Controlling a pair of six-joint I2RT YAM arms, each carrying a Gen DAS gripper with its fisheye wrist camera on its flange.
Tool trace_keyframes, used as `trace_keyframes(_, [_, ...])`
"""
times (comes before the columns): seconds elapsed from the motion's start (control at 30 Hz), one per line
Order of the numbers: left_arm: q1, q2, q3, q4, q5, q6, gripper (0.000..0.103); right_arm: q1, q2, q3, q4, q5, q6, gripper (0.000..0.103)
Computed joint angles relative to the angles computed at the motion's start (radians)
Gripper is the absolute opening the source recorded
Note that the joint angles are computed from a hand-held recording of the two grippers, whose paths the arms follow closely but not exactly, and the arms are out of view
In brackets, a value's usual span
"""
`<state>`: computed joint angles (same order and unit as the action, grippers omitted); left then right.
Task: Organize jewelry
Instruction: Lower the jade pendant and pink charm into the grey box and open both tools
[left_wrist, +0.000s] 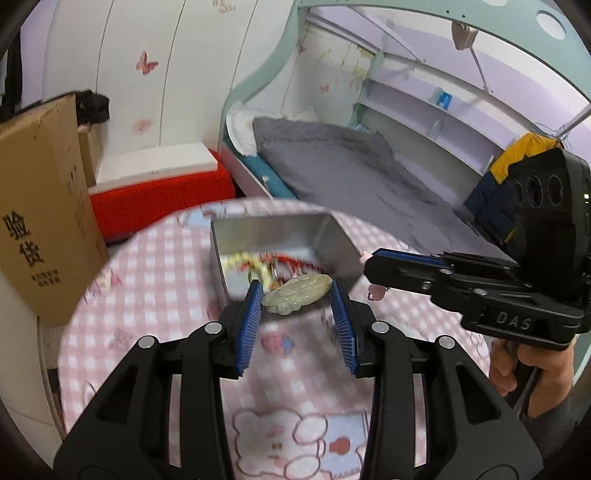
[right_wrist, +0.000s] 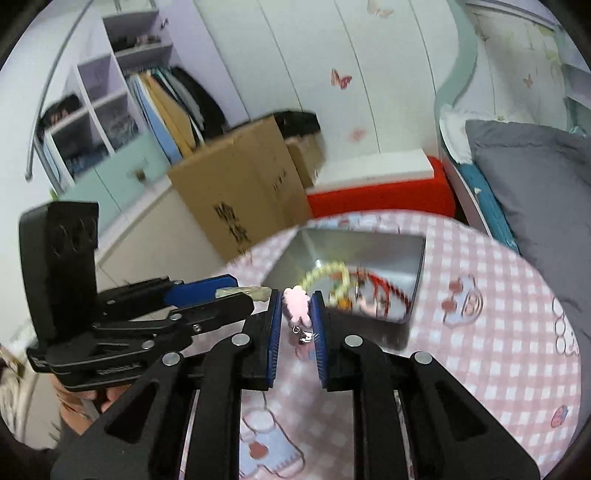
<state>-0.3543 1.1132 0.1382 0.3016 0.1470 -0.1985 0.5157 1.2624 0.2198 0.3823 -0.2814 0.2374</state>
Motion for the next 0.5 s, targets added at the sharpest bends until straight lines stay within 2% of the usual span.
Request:
trace_keyframes(0.1, [-0.003,0.064,0.060,0.014,-0.026,0.004,0.037,-0.029,0.012,0.040,-0.006,-0.002,0.008,0.015])
trace_keyframes(0.3, [-0.009,0.321,0.168,0.109,-0.053,0.002,0.037,-0.087,0.204,0.110,0.081,-0.017,0.012,0.015])
trace_keyframes(0.5, [-0.008,0.461,0.227,0.138,-0.058,0.000,0.038,-0.129,0.322,0.122,0.136,-0.055,-0.001,0.015])
